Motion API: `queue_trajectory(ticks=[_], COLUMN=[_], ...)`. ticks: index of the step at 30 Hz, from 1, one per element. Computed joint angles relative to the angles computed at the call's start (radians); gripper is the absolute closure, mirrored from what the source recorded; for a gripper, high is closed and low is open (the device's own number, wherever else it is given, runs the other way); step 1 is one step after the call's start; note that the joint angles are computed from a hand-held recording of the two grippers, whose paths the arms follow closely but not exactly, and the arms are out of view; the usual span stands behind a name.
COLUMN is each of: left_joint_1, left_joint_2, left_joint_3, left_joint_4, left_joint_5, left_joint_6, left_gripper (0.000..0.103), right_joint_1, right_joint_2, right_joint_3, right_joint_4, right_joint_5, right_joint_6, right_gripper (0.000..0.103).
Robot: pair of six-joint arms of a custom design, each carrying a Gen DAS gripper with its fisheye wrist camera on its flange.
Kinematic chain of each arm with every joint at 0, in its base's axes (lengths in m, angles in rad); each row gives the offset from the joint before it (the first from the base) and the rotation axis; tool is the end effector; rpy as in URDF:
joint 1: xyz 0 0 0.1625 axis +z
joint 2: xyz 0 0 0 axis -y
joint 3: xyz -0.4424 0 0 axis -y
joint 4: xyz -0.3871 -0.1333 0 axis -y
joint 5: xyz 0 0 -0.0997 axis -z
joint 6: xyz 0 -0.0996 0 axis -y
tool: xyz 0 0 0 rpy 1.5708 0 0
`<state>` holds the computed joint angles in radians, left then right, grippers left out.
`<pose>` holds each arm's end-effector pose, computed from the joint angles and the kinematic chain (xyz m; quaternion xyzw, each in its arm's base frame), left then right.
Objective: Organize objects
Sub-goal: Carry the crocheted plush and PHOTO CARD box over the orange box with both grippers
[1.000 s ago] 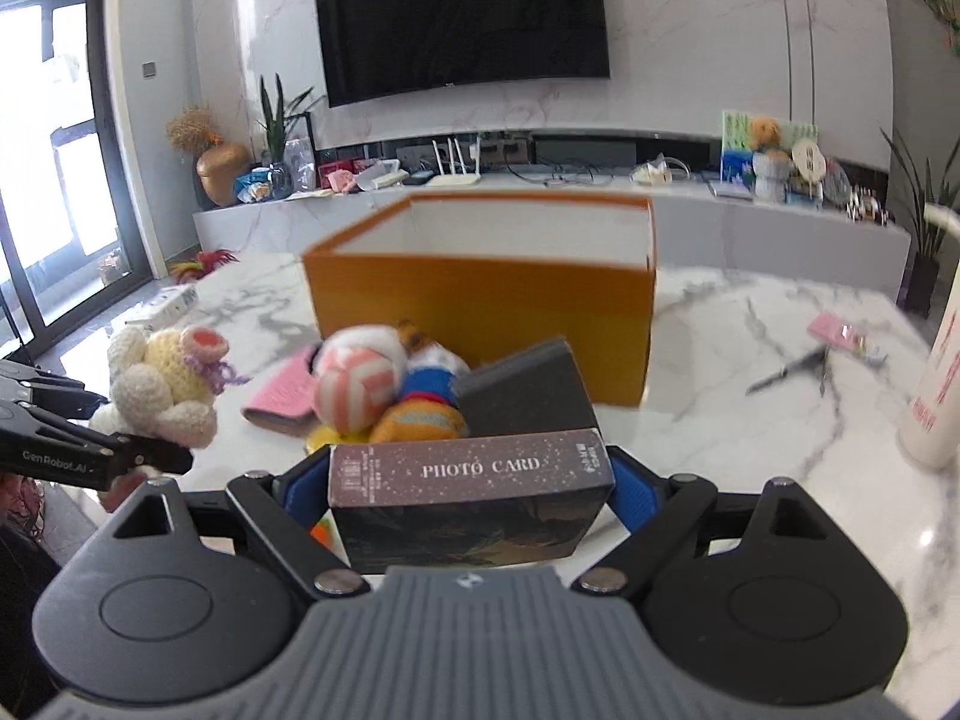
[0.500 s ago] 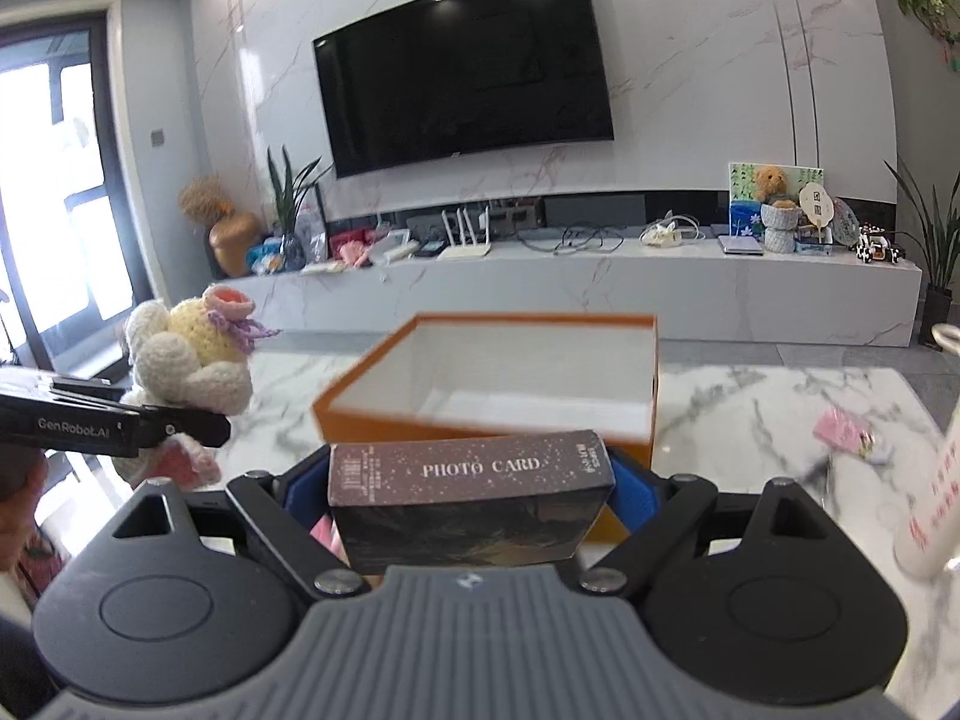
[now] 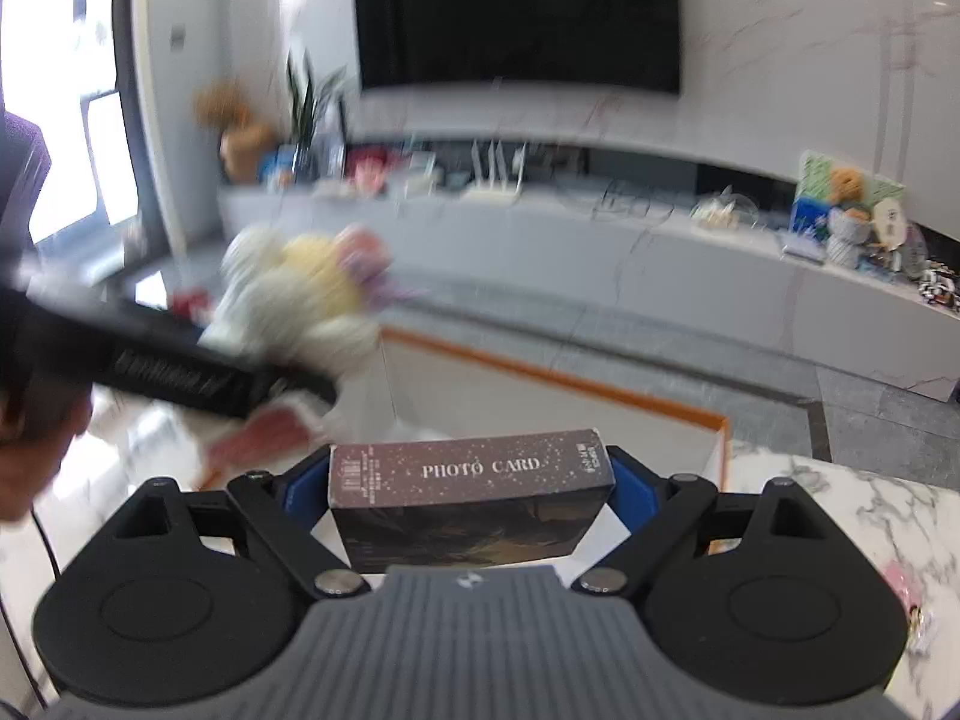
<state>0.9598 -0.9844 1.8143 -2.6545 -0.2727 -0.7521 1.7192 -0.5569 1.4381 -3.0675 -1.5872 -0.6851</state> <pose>-0.1618 -0.6306 0.2444 -0.1320 0.7829 -0.4560 0.4021 0.2427 -0.7329 0.0739 0.3835 -0.8724 0.2900 0.0878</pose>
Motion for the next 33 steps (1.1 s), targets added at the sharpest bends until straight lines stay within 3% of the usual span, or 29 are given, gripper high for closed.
queue_trajectory(ticks=[5, 13, 15, 18, 22, 27, 33], left_joint_1=[0.092, 0.161, 0.173, 0.186, 0.21, 0.232, 0.24], left_joint_2=[0.019, 0.066, 0.074, 0.081, 0.081, 0.093, 0.101], left_joint_3=[-0.077, -0.187, -0.21, -0.242, -0.28, -0.339, -0.377], left_joint_4=[0.071, 0.28, 0.327, 0.403, 0.473, 0.578, 0.679], left_joint_5=[-0.113, -0.2, -0.215, -0.241, -0.289, -0.344, -0.363], left_joint_6=[0.001, -0.048, -0.066, -0.098, -0.124, -0.157, -0.211], left_gripper=[0.041, 0.041, 0.041, 0.041, 0.041, 0.041, 0.041], right_joint_1=[0.004, 0.017, 0.011, 0.019, 0.016, 0.027, 0.038], right_joint_2=[0.099, 0.217, 0.24, 0.276, 0.347, 0.41, 0.476], right_joint_3=[-0.171, -0.416, -0.483, -0.55, -0.711, -0.853, -0.975], right_joint_4=[0.214, 0.565, 0.668, 0.745, 0.929, 1.057, 1.129], right_joint_5=[-0.086, -0.241, -0.236, -0.297, -0.331, -0.364, -0.443], right_joint_6=[-0.025, -0.024, 0.015, 0.022, 0.091, 0.133, 0.08], right_gripper=[0.012, 0.012, 0.012, 0.012, 0.012, 0.012, 0.012])
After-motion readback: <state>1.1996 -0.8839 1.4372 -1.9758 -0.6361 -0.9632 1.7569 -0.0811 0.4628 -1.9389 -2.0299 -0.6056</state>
